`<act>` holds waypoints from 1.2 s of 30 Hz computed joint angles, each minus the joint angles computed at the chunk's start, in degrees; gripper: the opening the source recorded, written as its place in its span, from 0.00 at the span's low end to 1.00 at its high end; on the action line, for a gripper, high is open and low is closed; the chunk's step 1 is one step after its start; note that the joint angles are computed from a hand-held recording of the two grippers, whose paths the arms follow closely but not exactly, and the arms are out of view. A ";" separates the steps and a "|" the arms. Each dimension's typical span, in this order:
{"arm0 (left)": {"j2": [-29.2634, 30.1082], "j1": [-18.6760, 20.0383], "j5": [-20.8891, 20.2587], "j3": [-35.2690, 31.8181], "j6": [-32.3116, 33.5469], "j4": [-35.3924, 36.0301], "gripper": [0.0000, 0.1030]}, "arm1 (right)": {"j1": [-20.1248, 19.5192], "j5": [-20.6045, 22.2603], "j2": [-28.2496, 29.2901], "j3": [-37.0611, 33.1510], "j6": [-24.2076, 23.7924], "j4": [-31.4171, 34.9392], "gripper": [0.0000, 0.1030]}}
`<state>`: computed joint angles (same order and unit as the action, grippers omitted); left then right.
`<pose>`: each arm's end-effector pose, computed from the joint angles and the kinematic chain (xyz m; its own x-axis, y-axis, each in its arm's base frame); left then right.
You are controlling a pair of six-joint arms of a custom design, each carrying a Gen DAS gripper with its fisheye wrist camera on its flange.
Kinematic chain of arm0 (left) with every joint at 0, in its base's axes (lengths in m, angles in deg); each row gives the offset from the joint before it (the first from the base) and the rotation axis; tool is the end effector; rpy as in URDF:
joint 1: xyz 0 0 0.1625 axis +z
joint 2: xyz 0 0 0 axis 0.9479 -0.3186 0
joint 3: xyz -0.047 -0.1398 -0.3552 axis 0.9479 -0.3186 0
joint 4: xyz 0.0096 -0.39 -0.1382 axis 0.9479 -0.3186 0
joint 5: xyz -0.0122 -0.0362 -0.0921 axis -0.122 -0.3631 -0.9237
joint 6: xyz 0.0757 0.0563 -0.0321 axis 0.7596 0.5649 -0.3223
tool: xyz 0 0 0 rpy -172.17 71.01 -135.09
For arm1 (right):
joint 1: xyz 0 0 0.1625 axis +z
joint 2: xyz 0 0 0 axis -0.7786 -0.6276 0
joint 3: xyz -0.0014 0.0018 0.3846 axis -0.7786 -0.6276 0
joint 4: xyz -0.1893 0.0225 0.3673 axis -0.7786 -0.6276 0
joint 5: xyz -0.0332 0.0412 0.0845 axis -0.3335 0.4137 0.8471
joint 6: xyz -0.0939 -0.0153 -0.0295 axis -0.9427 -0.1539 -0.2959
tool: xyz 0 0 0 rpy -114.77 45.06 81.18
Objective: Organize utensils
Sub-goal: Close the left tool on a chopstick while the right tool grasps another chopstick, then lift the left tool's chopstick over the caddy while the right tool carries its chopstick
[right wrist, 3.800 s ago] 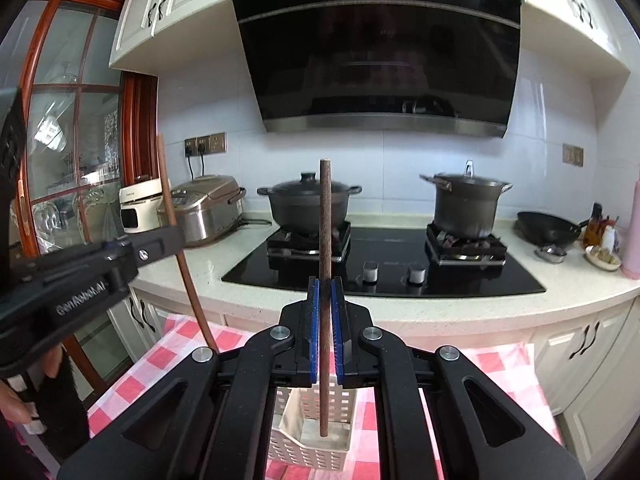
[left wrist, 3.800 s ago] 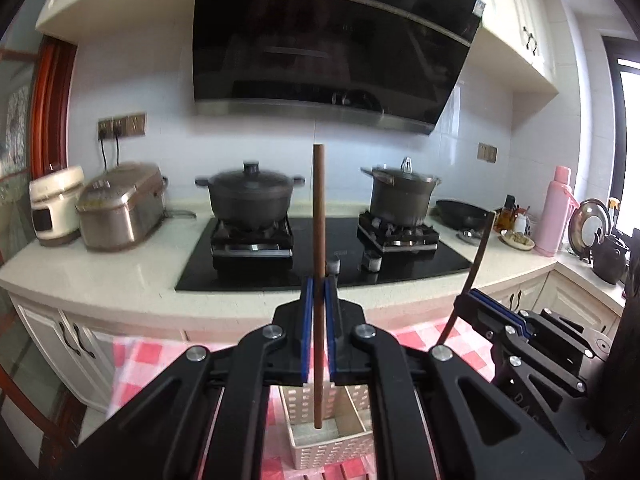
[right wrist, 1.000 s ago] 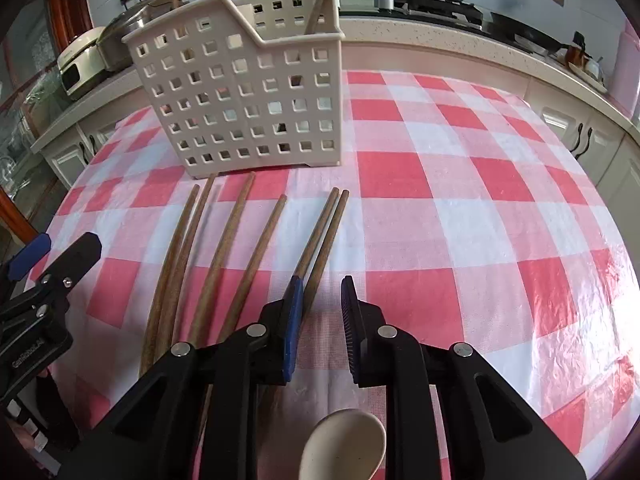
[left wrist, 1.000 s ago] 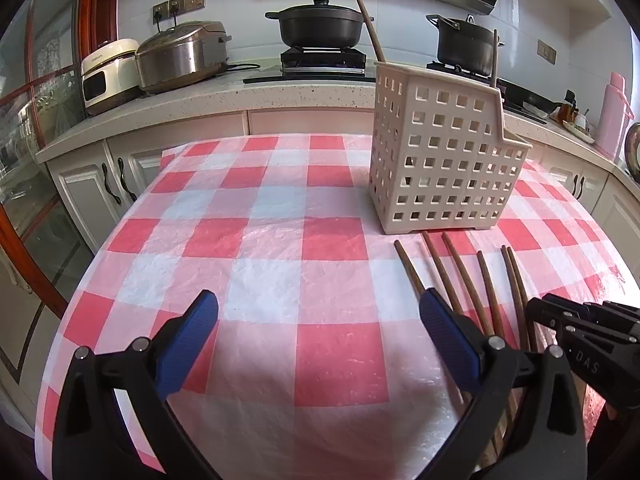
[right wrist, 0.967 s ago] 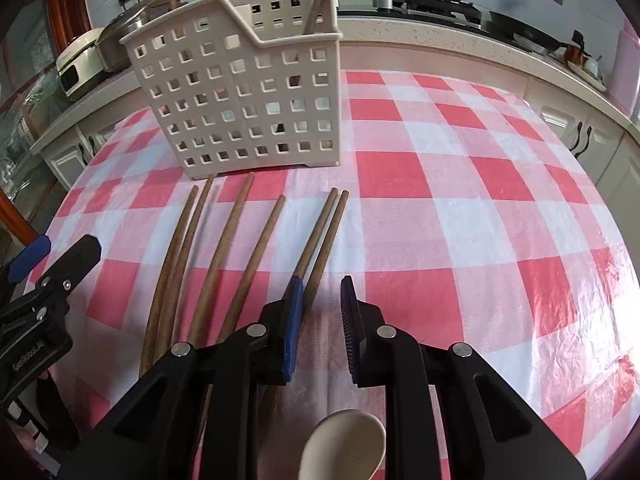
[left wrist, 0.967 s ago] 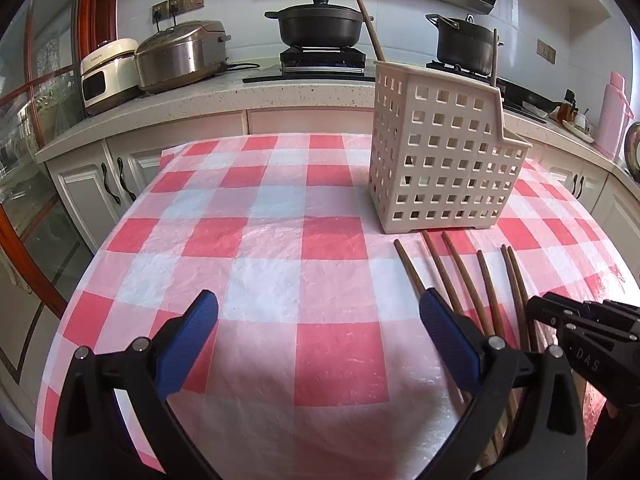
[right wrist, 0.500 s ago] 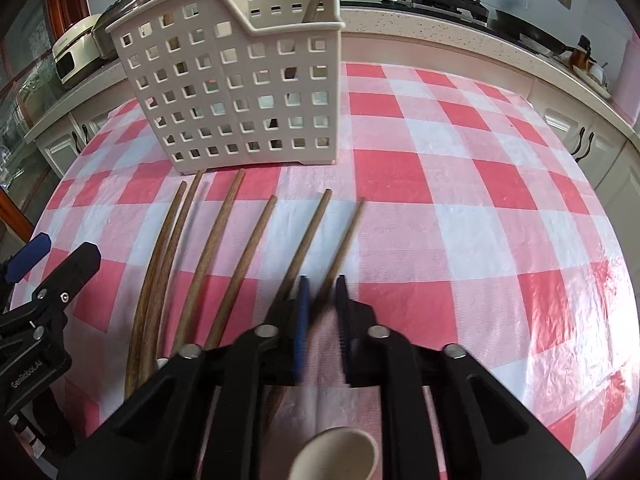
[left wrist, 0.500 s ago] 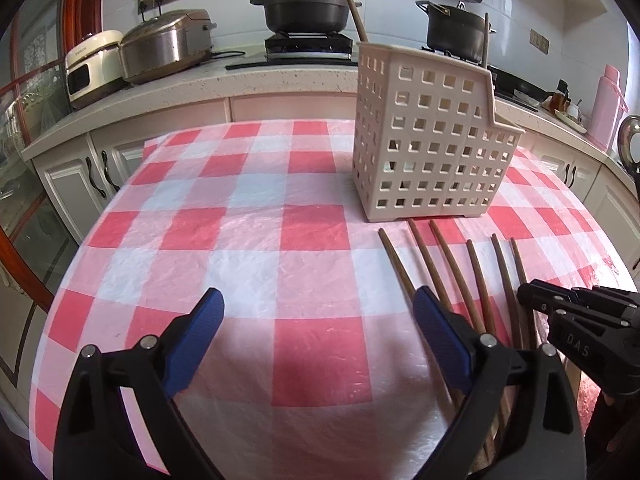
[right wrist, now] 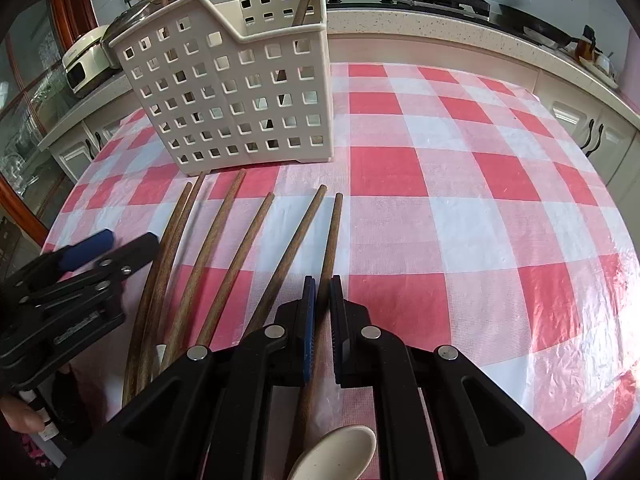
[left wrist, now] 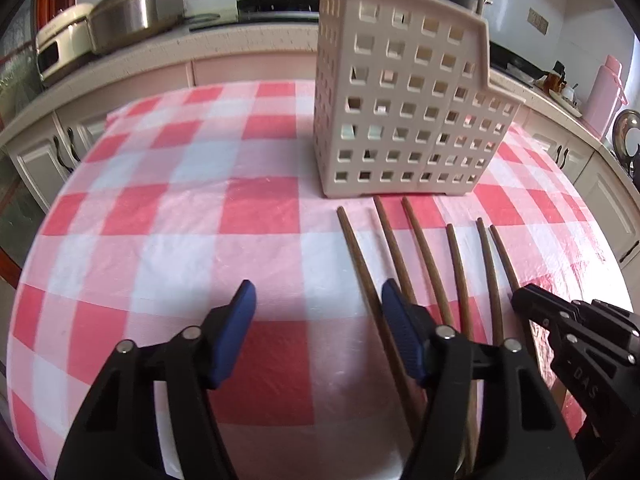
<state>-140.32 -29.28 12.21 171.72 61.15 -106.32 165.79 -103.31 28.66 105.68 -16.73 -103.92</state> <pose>-0.2061 -0.4611 0.1640 -0.7521 0.2233 -0.6201 0.5195 0.7798 -0.3493 0.2523 -0.4052 0.1307 -0.7807 0.0739 0.6205 -0.3222 0.8032 -0.5011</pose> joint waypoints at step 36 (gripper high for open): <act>-10.46 -7.15 -1.91 6.03 4.23 -6.93 0.09 | 5.03 4.94 -2.56 2.96 -5.89 -15.53 0.06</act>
